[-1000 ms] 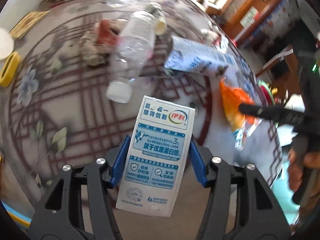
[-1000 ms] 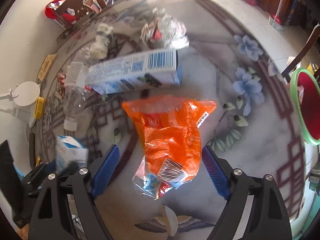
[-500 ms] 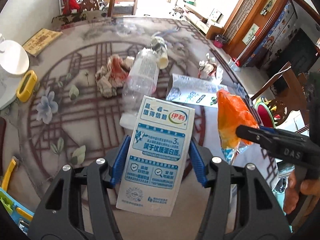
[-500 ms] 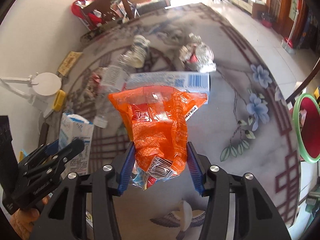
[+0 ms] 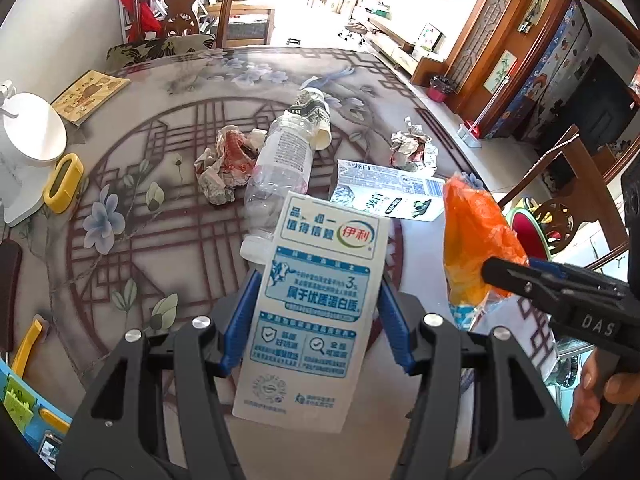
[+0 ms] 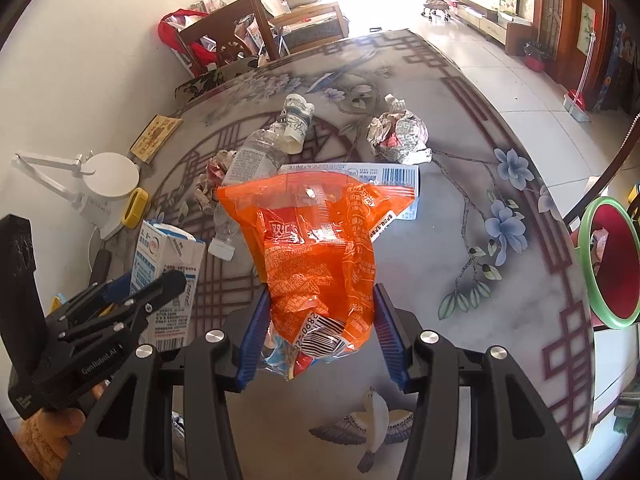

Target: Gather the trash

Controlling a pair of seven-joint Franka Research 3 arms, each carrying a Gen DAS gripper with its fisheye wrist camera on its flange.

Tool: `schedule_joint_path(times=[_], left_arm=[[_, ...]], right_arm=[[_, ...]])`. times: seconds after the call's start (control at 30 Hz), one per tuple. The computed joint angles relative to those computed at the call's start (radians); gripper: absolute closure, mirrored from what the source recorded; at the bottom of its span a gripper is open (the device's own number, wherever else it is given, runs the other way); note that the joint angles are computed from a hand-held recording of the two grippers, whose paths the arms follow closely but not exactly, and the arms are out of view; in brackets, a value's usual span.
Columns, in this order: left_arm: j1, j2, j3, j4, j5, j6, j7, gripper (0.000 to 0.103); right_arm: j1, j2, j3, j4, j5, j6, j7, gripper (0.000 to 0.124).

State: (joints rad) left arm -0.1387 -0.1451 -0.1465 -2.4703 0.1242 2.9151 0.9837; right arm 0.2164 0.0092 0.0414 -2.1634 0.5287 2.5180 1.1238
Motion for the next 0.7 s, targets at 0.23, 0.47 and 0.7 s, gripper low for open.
schedule_joint_path(times=[0.23,0.47,0.7], left_arm=[[0.011,-0.026,-0.008,-0.021,0.033,-0.002,-0.049,0.048],[0.009,-0.037,-0.008,-0.030,0.046,-0.005,-0.075,0.048],[0.003,-0.034,-0.014,-0.024,0.058,-0.012,-0.085,0.048]], right_arm=[[0.000,-0.019,-0.002,-0.022,0.026,0.007,-0.024,0.075],[0.003,-0.044,-0.006,-0.040,0.053,0.007,-0.054,0.075],[-0.004,-0.062,-0.016,-0.051,0.077,-0.001,-0.073,0.075]])
